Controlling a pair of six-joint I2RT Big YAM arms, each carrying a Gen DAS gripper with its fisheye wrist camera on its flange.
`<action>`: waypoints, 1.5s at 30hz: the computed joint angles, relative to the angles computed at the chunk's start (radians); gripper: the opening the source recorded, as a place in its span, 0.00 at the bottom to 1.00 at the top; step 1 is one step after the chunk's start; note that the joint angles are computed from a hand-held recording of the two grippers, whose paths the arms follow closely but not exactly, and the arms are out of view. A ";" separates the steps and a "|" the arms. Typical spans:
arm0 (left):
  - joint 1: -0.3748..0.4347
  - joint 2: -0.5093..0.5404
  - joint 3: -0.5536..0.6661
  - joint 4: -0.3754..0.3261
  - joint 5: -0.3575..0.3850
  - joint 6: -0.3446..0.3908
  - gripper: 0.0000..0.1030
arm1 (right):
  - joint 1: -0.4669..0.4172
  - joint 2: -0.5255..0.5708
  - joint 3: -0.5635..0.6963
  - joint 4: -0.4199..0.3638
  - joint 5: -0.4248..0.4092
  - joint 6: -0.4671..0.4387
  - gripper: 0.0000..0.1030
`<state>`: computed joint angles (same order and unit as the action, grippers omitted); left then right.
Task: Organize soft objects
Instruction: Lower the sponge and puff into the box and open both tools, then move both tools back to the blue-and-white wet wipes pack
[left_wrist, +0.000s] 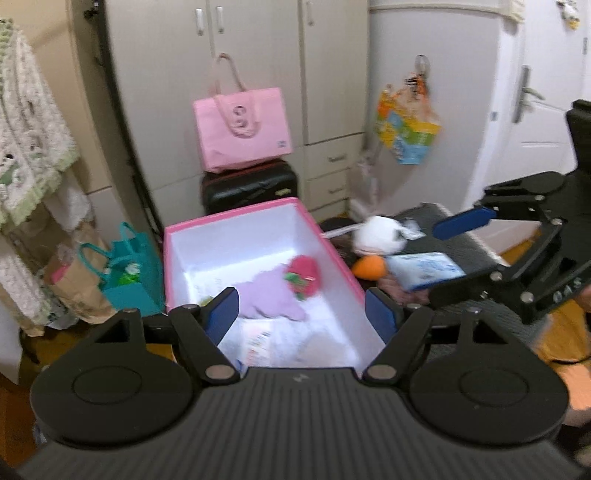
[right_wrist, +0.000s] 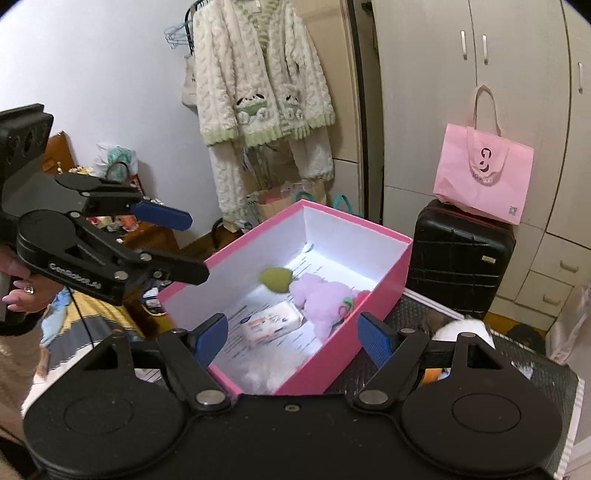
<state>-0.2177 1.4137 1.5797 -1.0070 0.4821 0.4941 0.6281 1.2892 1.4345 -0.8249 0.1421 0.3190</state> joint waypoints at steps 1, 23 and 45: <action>0.000 -0.010 -0.005 -0.017 0.011 0.006 0.73 | 0.004 -0.019 -0.013 -0.005 0.001 0.005 0.79; -0.179 -0.180 -0.218 -0.032 -0.035 0.149 0.95 | 0.090 -0.365 -0.350 -0.052 0.146 0.181 0.87; -0.336 0.015 -0.237 0.315 -0.083 -0.244 0.98 | -0.120 -0.436 -0.726 0.430 0.252 0.012 0.90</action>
<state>-0.5537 1.4286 1.3431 -0.6923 0.3991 0.2498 0.5080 0.8533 0.7081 -0.3952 0.3938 0.3309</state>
